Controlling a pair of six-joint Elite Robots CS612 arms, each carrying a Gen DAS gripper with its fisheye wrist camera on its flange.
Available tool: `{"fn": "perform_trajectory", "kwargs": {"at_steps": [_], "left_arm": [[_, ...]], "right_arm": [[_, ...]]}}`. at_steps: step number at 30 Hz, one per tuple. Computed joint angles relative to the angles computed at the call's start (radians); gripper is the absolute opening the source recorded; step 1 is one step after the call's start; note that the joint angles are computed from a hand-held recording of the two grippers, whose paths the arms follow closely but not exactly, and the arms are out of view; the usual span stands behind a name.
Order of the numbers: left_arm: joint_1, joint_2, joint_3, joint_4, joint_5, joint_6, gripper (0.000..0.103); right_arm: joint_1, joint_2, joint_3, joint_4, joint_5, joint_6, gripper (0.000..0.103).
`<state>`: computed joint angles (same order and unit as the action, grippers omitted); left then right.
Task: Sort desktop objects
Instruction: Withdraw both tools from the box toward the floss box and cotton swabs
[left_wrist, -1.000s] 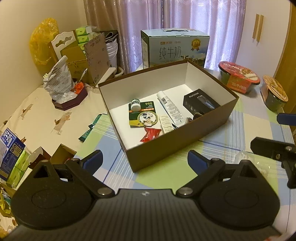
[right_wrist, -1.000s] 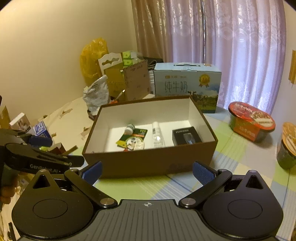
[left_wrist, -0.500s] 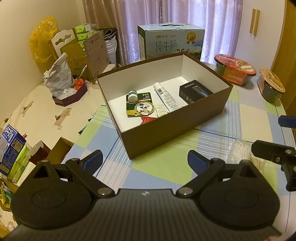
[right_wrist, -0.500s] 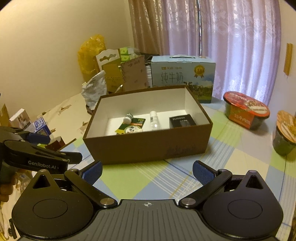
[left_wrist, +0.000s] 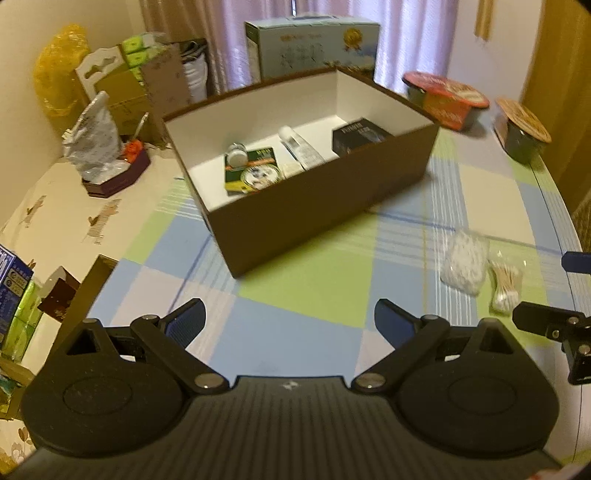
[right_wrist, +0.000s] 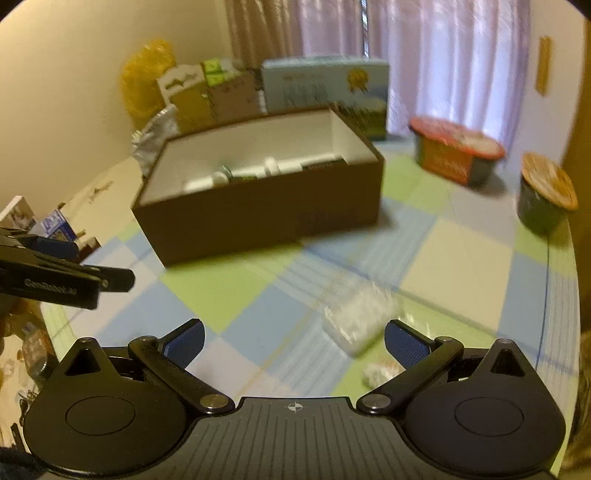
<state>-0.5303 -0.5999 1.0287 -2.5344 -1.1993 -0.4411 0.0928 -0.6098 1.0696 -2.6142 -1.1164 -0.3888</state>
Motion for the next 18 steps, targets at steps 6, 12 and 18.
{"fn": "perform_trajectory", "kwargs": {"at_steps": [6,12,18], "left_arm": [[0.003,0.024,-0.027,0.004,-0.042,0.045,0.096],[0.005,0.065,-0.083,-0.005,-0.099,0.113,0.096],[0.009,0.124,-0.172,0.018,-0.153,0.177,0.095]], "right_arm": [[-0.006,-0.001,0.021,-0.002,-0.08,0.07,0.101],[-0.006,0.01,0.021,-0.021,-0.169,0.162,0.101],[-0.011,0.032,-0.001,-0.031,-0.199,0.289,0.101]]}}
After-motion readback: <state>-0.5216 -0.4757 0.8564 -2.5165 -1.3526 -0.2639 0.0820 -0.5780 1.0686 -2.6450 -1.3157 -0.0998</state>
